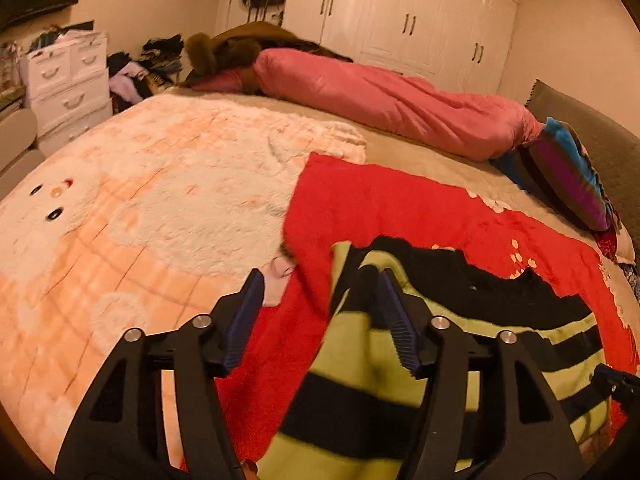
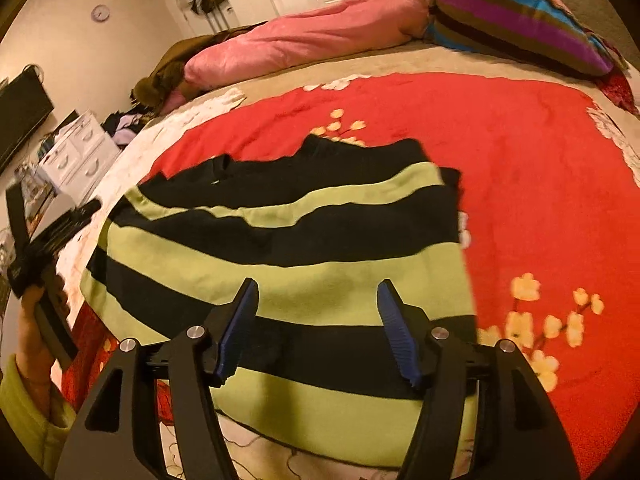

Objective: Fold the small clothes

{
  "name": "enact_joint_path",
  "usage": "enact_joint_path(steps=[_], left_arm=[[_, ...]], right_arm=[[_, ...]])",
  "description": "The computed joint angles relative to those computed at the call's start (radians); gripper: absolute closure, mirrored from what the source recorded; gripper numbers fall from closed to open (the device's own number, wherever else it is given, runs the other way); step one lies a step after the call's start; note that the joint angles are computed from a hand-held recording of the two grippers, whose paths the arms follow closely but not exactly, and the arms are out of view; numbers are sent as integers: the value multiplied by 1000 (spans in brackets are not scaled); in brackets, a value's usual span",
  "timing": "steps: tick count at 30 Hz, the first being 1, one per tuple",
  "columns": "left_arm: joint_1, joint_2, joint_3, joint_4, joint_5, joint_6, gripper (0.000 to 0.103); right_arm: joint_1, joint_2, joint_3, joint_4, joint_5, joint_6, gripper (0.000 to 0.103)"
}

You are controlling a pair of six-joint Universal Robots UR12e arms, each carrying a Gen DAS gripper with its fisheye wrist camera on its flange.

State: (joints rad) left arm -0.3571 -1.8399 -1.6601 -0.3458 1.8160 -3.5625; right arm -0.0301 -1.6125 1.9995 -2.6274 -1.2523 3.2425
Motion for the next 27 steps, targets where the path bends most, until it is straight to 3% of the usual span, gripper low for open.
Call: enact_joint_path(steps=[4, 7, 11, 15, 16, 17, 18, 19, 20, 22, 27], left_arm=[[14, 31, -28, -52, -46, -59, 42], [27, 51, -55, -74, -125, -100, 41], [27, 64, -73, -134, -163, -102, 41], [41, 67, -90, -180, -248, -137, 40], [42, 67, -91, -185, -251, -144, 55], [39, 69, -88, -190, -241, -145, 80], [36, 71, -86, -190, -229, -139, 93], [31, 75, -86, -179, -230, -120, 100], [20, 78, -82, -185, -198, -97, 100], [4, 86, -80, -192, -149, -55, 100], [18, 89, -85, -258, -171, -84, 96]], right_arm=[[-17, -17, 8, 10, -16, 24, 42], [-33, -33, 23, 19, -31, 56, 42], [-61, -52, 44, 31, -3, 76, 42], [-81, -61, 58, 50, 15, 101, 42], [-87, -61, 61, 53, 29, 112, 42], [-93, -60, 63, 56, 47, 117, 44], [-99, -59, 65, 63, 66, 116, 62], [-107, -59, 66, 82, 100, 103, 90], [-110, -60, 67, 85, 111, 99, 96], [-110, -75, 72, 84, 98, 82, 96], [-93, -79, 69, 117, 30, 28, 96]])
